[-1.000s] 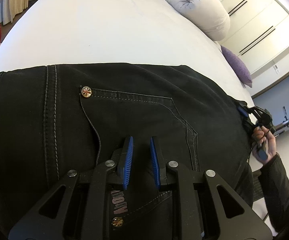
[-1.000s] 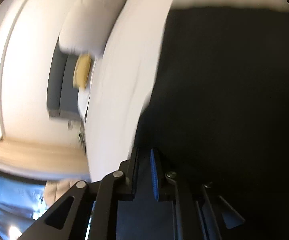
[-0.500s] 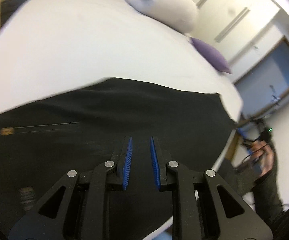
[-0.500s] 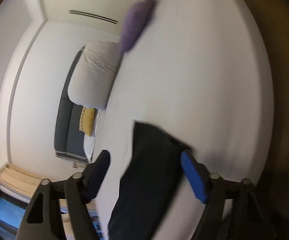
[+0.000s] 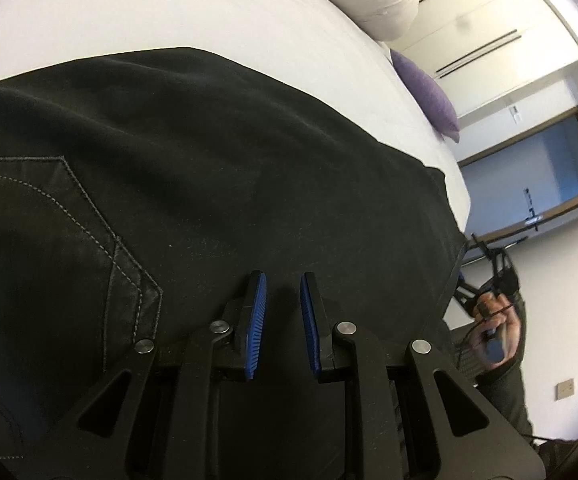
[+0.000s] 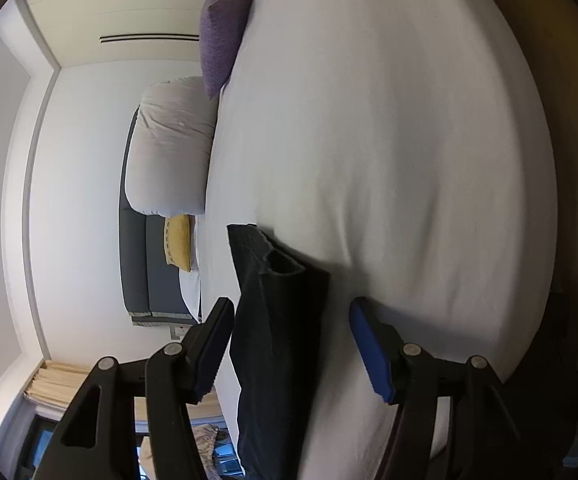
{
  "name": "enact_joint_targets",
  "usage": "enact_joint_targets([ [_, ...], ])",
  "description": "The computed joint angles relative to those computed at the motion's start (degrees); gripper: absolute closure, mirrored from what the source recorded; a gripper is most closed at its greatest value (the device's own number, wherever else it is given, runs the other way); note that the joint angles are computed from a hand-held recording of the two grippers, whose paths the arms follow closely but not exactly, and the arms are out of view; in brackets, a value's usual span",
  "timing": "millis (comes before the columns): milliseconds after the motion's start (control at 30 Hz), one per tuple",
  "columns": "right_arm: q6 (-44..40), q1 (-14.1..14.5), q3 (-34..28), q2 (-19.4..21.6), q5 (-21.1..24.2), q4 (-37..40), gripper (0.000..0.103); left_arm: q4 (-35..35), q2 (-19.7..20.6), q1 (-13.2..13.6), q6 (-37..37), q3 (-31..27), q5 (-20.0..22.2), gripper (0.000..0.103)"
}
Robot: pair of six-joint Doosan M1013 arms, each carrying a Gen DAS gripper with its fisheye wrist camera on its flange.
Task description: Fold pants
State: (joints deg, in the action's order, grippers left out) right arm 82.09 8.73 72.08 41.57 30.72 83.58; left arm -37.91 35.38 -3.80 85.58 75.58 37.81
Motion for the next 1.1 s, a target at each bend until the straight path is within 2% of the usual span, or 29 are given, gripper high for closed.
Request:
enact_joint_targets([
  [67, -4.9, -0.4, 1.9, -0.8, 1.1, 4.2, 0.045, 1.4, 0.4, -0.4, -0.9, -0.3, -0.1, 0.086],
  [133, -6.7, -0.3, 1.3, -0.3, 2.7, 6.6, 0.049, 0.9, 0.4, -0.5, -0.4, 0.1, -0.4, 0.086],
  [233, -4.9, -0.1, -0.1, 0.5, 3.0, 4.6, 0.050, -0.9, 0.0, -0.3, 1.2, 1.1, -0.8, 0.086],
  [267, -5.2, 0.0, -0.6, 1.0, 3.0, 5.5, 0.053, -1.1, 0.1, -0.3, 1.3, 1.2, -0.8, 0.086],
  [300, -5.0, -0.1, -0.8, 1.5, 2.9, 6.4, 0.064, -0.7, 0.4, -0.4, 0.9, 0.5, -0.6, 0.086],
  [400, -4.0, -0.3, -1.9, 2.4, 2.6, 6.9, 0.074, -0.6, 0.6, -0.4, 0.8, 0.2, -0.7, 0.086],
  [567, -2.6, -0.1, -4.1, 3.2, 3.1, 2.8, 0.083, -2.1, 0.3, 0.1, 2.3, 1.1, -1.0, 0.086],
  [600, -2.7, -0.1, -4.3, 3.3, 3.1, 2.5, 0.088, -2.1, 0.3, 0.1, 2.3, 1.1, -1.0, 0.086],
  [733, -0.9, 0.3, -4.3, 2.7, 1.2, -1.3, 0.090, -2.8, 0.0, 0.5, 2.9, 1.5, -0.8, 0.086],
  [833, 1.6, 1.0, -5.3, 1.9, -0.2, -8.5, 0.091, -3.1, 0.0, 0.7, 3.2, 1.6, -0.8, 0.086],
  [933, 5.3, 2.6, -8.0, 1.2, 0.2, -20.4, 0.091, -4.3, -0.1, 0.8, 3.8, 1.9, -1.1, 0.086],
  [1033, 6.1, 5.9, -12.5, 0.7, 3.8, -36.1, 0.091, -5.1, -0.2, 1.0, 4.4, 2.3, -1.3, 0.086],
  [1100, 2.6, 9.7, -15.6, 0.3, 7.4, -48.4, 0.091, -5.1, -0.3, 1.0, 4.1, 2.4, -1.5, 0.086],
])
